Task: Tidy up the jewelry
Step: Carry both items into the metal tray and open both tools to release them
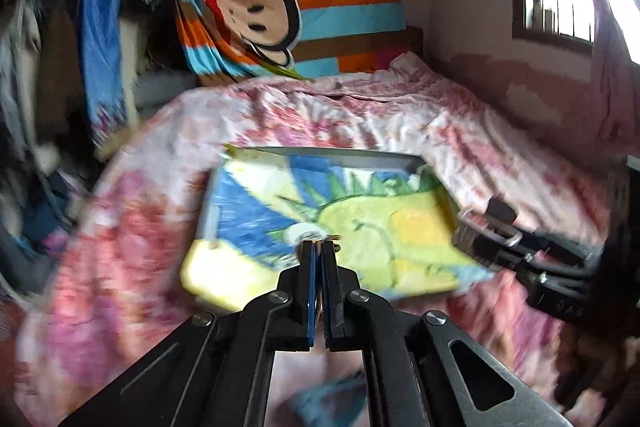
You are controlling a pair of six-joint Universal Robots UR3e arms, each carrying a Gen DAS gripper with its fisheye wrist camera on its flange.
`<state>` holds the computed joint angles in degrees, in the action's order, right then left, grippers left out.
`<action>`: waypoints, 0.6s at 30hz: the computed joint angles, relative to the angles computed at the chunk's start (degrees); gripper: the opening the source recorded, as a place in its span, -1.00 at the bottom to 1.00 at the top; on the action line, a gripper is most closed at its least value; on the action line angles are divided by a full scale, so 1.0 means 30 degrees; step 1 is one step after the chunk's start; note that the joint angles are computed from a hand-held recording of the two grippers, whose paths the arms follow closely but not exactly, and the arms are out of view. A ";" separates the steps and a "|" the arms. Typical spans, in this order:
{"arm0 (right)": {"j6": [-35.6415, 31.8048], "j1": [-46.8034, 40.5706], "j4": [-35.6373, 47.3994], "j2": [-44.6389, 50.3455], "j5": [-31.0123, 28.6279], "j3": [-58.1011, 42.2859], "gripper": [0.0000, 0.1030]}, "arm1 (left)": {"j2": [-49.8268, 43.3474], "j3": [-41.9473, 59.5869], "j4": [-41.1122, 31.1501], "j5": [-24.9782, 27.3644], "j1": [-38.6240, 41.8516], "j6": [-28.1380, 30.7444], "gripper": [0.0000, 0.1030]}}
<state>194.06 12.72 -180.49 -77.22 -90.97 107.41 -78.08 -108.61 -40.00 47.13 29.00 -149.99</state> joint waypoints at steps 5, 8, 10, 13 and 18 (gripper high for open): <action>-0.0540 -0.0650 0.0950 0.1780 -0.0269 -0.0985 -0.13 | -0.5106 0.3013 0.1709 0.0877 -0.2132 -0.2401 -0.95; -0.0422 -0.0835 0.1487 0.2474 -0.0314 -0.1358 -0.12 | -0.6906 0.3692 0.3142 0.2765 -0.3463 -0.3057 -0.95; -0.0342 -0.0809 0.1761 0.2812 -0.0384 -0.1599 -0.12 | -0.7699 0.3961 0.3609 0.4148 -0.4242 -0.3302 -0.95; -0.0408 -0.0708 0.1994 0.2812 -0.0507 -0.1385 -0.10 | -0.8441 0.4463 0.3169 0.5351 -0.4854 -0.3632 -0.94; -0.0291 -0.0761 0.1153 0.2023 -0.0993 0.0065 0.21 | -0.8436 0.4834 0.1114 0.4656 -0.4488 -0.2874 -0.41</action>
<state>193.19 10.44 -177.03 -71.15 -93.95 107.60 -103.38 -94.10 -36.66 61.10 15.54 -158.61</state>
